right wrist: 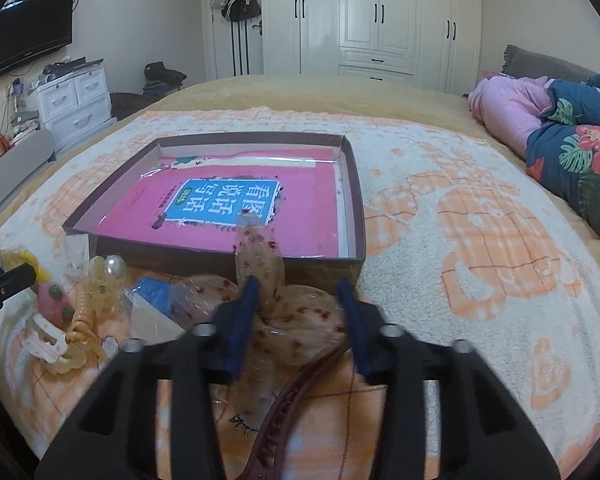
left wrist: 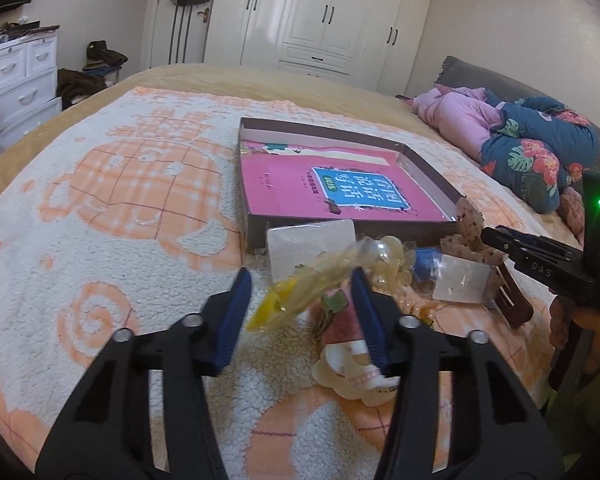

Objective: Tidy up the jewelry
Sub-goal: 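Grasp the yellow-wrapped bag with the left tool while the right tool grasps the polka-dot bow, then drop the yellow bag into the box with the left tool while the right tool drops the bow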

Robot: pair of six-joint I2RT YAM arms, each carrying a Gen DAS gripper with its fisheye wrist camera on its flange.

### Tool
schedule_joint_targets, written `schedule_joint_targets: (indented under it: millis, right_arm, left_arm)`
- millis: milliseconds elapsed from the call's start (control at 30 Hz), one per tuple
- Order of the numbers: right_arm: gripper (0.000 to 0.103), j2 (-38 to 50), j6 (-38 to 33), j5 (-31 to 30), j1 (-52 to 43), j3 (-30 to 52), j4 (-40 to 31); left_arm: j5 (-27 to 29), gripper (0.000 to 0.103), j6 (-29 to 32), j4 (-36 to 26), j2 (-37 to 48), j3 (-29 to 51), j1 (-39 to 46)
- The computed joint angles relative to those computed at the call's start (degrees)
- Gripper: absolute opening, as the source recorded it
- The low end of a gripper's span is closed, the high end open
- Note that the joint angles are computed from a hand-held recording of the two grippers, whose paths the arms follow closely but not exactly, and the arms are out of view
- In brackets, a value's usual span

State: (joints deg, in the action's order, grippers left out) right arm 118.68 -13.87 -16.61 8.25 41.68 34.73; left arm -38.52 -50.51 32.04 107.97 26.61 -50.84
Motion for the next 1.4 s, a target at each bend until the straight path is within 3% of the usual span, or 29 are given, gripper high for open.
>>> schedule_joint_targets:
  millis: [67, 200, 367, 733, 1133, 1400]
  right_arm:
    - [0.014, -0.1, -0.2, -0.7, -0.2, -0.5, 0.4]
    - [0.007, -0.9, 0.2, -2.6, -1.1, -1.7, 1.5]
    - [0.005, -3.3, 0.9, -5.2, -2.5, -3.9, 2.7]
    - [0.004, -9.5, 2.4, -8.2, -7.1, -6.8, 4.3]
    - [0.004, -9.4, 4.4, -7.8, -8.1, -1.7, 1.8]
    - [0.004, -7.3, 5.6, -5.9, -5.4, 3.3, -0.2]
  left_arm:
    - [0.0, 0.033, 0.4, 0.2, 0.1, 0.2, -0.1]
    - [-0.3, 0.029, 1.4, 1.2, 0.1, -0.2, -0.5]
    - [-1.9, 0.022, 2.2, 2.1, -1.1, -0.9, -1.4]
    - [-4.5, 0.020, 7.1, 0.1, -5.8, 0.7, -1.4]
    - [2.3, 0.020, 13.9, 1.3, -3.6, 6.5, 8.1]
    - [7.2, 0.021, 17.7, -3.3, 0.7, 13.4, 14.1]
